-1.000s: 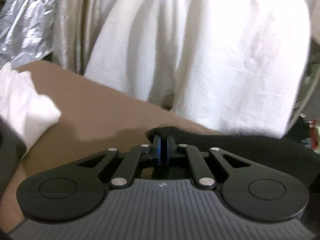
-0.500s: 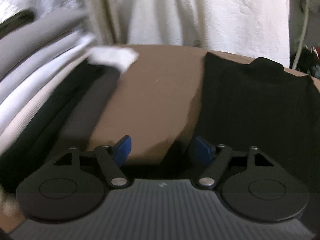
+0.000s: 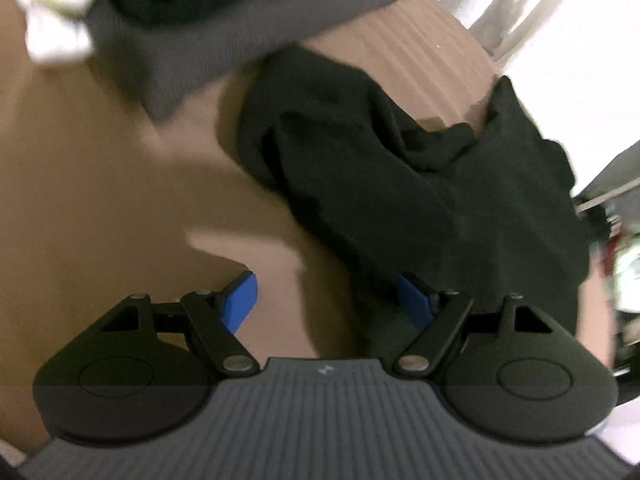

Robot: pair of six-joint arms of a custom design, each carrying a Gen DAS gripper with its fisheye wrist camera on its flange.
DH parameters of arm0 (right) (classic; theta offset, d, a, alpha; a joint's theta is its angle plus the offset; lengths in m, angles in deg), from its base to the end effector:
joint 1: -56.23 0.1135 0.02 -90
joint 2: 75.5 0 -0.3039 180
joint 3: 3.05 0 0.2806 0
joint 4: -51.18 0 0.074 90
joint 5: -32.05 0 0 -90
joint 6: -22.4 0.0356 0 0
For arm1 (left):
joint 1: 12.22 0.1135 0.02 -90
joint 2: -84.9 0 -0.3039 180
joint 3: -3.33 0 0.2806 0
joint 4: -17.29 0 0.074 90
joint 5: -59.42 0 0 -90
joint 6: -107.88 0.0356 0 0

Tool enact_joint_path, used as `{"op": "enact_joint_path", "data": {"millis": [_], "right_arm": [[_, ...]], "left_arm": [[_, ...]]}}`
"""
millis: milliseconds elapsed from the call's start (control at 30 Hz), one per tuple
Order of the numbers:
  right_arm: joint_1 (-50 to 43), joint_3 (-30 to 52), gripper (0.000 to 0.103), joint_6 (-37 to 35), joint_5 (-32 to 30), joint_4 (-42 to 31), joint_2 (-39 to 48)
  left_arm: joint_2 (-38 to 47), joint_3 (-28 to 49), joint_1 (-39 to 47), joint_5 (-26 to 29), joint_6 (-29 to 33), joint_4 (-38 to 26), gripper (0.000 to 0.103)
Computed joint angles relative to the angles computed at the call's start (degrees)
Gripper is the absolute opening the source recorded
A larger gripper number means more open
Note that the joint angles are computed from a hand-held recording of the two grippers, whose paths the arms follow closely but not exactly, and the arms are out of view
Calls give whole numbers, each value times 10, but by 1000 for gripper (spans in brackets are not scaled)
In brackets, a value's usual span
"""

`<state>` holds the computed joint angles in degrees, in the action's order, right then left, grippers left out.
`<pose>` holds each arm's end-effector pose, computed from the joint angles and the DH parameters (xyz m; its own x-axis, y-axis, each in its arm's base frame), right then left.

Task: Fold clothes

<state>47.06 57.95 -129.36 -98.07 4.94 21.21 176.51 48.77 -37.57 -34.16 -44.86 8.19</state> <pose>0.2974 -0.0248 0.1513 -0.4914 -0.6031 -0.6284 -0.8456 0.5030 0.1785 0.2587 -0.1201 0.1248 -0.6915 -0.6541 -0.3066 -0.4792 0.7329 -0.4829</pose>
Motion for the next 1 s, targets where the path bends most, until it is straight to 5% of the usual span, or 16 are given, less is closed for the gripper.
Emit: {"op": "enact_joint_path", "data": {"millis": [100, 167, 200, 233, 267, 300, 333, 467, 633, 767, 867, 900, 933, 1000], "right_arm": [[45, -74, 62, -22, 51, 96, -34], [96, -123, 40, -4, 112, 188, -46], [113, -130, 35, 12, 132, 209, -45], [123, -126, 20, 29, 139, 205, -47], [123, -113, 9, 35, 134, 177, -48], [117, -97, 8, 33, 126, 147, -48], [110, -82, 7, 30, 117, 116, -48], [77, -7, 5, 23, 74, -5, 14], [83, -30, 5, -17, 78, 12, 9], [77, 27, 10, -20, 54, -73, 26], [53, 110, 22, -128, 23, -263, 98], [56, 115, 30, -158, 11, -288, 109], [61, 106, 40, -157, -5, -270, 100], [86, 77, 41, -95, -29, -182, 63]], "left_arm": [[19, 20, -11, -8, 32, -17, 84], [41, 38, -27, -15, 27, -15, 103], [52, 47, -33, -20, 24, -13, 103], [59, 56, -40, -31, 26, -22, 102], [57, 63, -51, -47, 42, -34, 78], [52, 67, -64, -65, 65, -44, 48], [48, 72, -75, -83, 88, -53, 3], [-33, 29, -112, -131, 29, -50, 5], [-56, 7, -119, -115, -26, -83, 6], [-96, 3, -82, -144, -15, -144, 18], [-97, 40, -80, -235, 76, -197, 45], [-84, 56, -82, -275, 125, -203, 46], [-68, 67, -79, -304, 176, -189, 46], [-36, 78, -61, -327, 283, -115, 48]]}}
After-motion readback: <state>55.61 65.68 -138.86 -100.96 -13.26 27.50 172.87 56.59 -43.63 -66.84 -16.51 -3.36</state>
